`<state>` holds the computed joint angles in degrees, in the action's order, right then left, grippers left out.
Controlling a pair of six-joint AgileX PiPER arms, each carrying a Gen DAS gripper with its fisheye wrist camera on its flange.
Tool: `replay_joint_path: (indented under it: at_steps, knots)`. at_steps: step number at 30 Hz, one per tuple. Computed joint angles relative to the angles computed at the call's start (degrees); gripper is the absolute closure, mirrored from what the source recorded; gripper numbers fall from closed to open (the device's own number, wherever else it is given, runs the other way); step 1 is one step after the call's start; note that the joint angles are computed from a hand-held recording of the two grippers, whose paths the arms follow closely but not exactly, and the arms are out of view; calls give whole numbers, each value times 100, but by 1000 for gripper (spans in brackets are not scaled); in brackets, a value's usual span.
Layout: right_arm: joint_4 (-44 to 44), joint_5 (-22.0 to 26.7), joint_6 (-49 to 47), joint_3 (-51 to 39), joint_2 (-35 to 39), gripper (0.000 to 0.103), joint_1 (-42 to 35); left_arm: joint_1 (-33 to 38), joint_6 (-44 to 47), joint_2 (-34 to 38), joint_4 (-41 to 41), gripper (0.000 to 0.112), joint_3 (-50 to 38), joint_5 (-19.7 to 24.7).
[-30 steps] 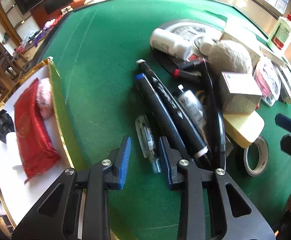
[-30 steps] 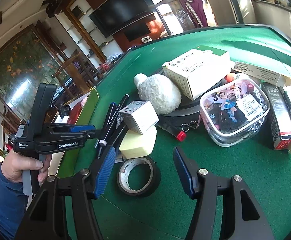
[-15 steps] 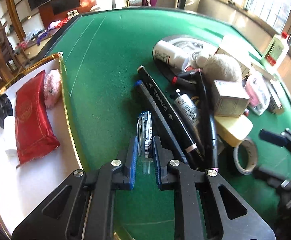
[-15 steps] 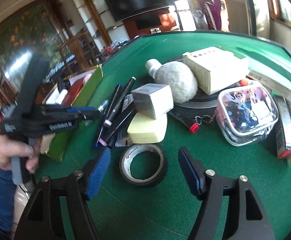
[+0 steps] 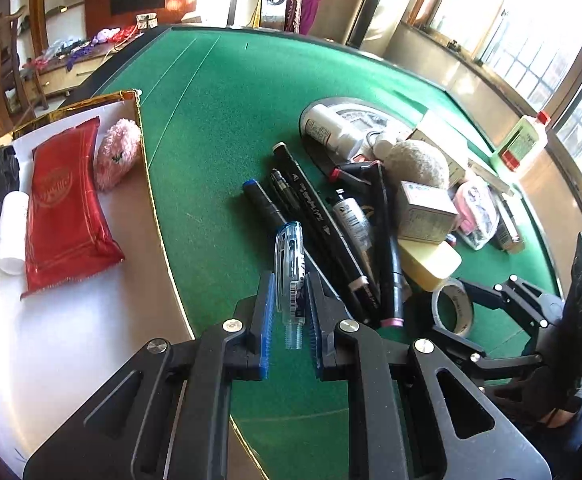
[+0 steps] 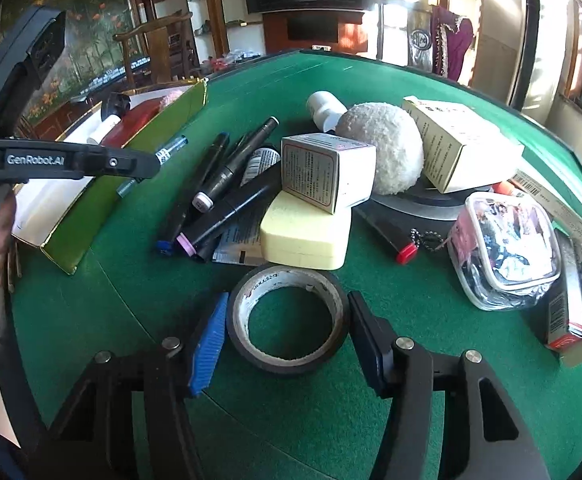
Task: Organize objects
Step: 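Grasp the clear pen with the left tool while the right grasps the black tape roll, then carry the clear pen and black tape roll over the white tray with both tools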
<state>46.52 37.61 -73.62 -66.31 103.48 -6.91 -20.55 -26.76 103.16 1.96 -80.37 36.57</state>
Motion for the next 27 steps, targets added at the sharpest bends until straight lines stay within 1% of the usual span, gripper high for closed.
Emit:
replay_joint_path:
  at_steps: [2,3,5,8,12,14,15,17,19,23,27]
  knots:
    - [-8,19,-11,93,-78,45,-55,-19,37,-143,-93,98,170,-106]
    - [28,148,-14,109,-121,45,-131,-42,14,-216,-79,98,267,-156]
    - [364,379,-275,183,-235,45,-306,-115,-75,-328,-3,98,436,-255]
    - [723,483,-571,328,-368,45,-425,-154,-119,-443,-47,98,678,-422]
    - [1001,580,-717,387,-405,45,-516,-247,-449,-587,252,98,942,-630]
    - [1197,792,-808,335,-380,45,-633,-289,-714,-727,509,98,1102,-738]
    - [1267,784,-827,375,-436,45,-638,-289,-766,-787,557,98,1167,-782]
    - [1357,736,-806,399,-483,45,-581,-286,-893,-941,685,98,1318,-869]
    - [1362,795,-655,372,-486,45,-556,-263,-969,-1090,748,98,1473,-950]
    - [1374,789,-403,454,-647,45,-304,-101,-683,-1365,490,98,1697,-1021]
    - [1305,650,-87,444,-847,45,221,211,-316,-1745,205,98,1984,-1092]
